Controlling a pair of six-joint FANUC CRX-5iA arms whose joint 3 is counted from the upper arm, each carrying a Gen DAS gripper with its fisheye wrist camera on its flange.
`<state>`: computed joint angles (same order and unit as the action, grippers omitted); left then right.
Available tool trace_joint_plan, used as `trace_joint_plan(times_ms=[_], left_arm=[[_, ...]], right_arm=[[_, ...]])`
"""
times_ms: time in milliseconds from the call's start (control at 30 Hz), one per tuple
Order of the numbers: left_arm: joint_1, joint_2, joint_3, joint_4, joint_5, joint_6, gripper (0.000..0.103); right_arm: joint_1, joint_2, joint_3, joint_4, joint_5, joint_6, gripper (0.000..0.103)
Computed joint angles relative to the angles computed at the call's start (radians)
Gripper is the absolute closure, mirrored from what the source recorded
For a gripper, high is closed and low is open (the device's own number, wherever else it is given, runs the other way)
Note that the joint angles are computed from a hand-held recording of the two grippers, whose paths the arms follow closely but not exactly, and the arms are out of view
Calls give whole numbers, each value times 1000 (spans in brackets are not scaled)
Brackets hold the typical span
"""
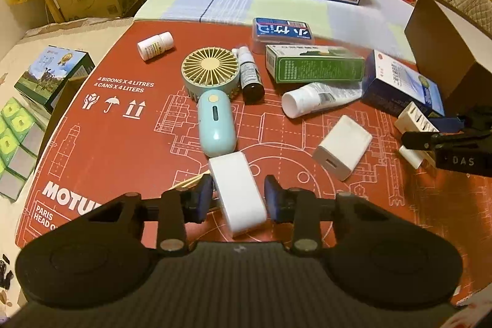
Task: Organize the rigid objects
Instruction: 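Grasp the white charger with the left tool while the right tool grasps the white blister strip, then carry the charger and blister strip into the open box with both tools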
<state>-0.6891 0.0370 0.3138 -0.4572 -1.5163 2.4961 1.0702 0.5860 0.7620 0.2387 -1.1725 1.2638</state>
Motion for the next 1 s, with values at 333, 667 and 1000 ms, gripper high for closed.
trace_joint_plan(times_ms=[333, 667, 1000], left_arm=[[42, -46, -61, 55, 77, -164, 80], [45, -14, -28, 43, 48, -183, 80], [51, 10, 2, 61, 38, -213, 80]], right_arm=[[15, 5, 26, -22, -63, -47, 78], [20, 38, 67, 2, -88, -84, 78], [23, 20, 86, 4, -112, -119, 78]])
